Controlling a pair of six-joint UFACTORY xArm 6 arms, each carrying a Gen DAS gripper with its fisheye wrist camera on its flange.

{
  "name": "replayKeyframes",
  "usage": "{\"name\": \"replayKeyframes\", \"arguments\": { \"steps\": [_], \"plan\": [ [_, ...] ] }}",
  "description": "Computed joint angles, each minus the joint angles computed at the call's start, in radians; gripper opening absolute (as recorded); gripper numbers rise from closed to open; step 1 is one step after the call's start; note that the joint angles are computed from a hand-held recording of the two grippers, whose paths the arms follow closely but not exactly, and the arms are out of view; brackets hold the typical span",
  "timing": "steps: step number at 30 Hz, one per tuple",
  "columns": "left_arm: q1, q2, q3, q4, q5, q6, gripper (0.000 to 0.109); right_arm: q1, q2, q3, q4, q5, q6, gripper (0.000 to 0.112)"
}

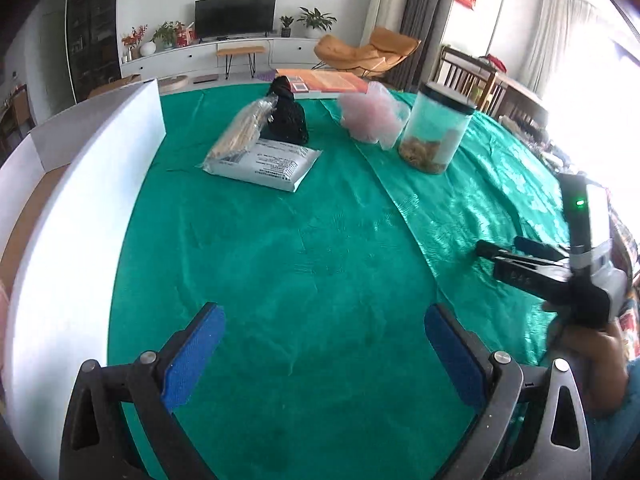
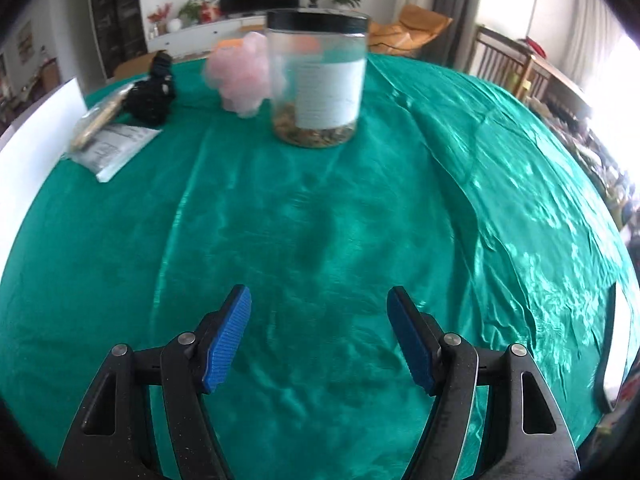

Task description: Organize soft objects

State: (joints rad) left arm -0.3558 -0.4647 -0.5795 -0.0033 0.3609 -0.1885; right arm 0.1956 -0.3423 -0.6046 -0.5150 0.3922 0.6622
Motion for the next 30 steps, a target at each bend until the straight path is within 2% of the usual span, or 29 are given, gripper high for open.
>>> {"name": "replayKeyframes", "arguments": {
  "steps": [2, 4, 5, 8, 12, 30],
  "plan": [
    [0.013, 0.1, -0.041, 0.106, -0.055, -0.083, 0.1, -0.025, 0.004, 0.009, -0.023, -0.033, 0.019, 0.074],
    [0.035, 0.185, -0.084, 0.2, -0.074, -0.156, 0.1, -0.037, 0.021, 0.005, -0.051, -0.064, 0.054, 0.076],
    [0.05, 0.233, -0.11, 0.23, -0.082, -0.174, 0.1, -0.044, 0.012, 0.011, -0.035, -0.062, 0.05, 0.08],
    [0.067, 0.312, -0.155, 0.32, -0.079, -0.232, 0.101, -0.052, -0.006, 0.033, 0.042, -0.08, 0.003, 0.082],
    [0.067, 0.328, -0.153, 0.284, -0.099, -0.196, 0.103, -0.044, 0.002, 0.026, 0.017, -0.072, 0.026, 0.084],
    [0.065, 0.337, -0.163, 0.287, -0.098, -0.2, 0.103, -0.044, 0.002, 0.03, 0.016, -0.076, 0.028, 0.084]
  ]
}}
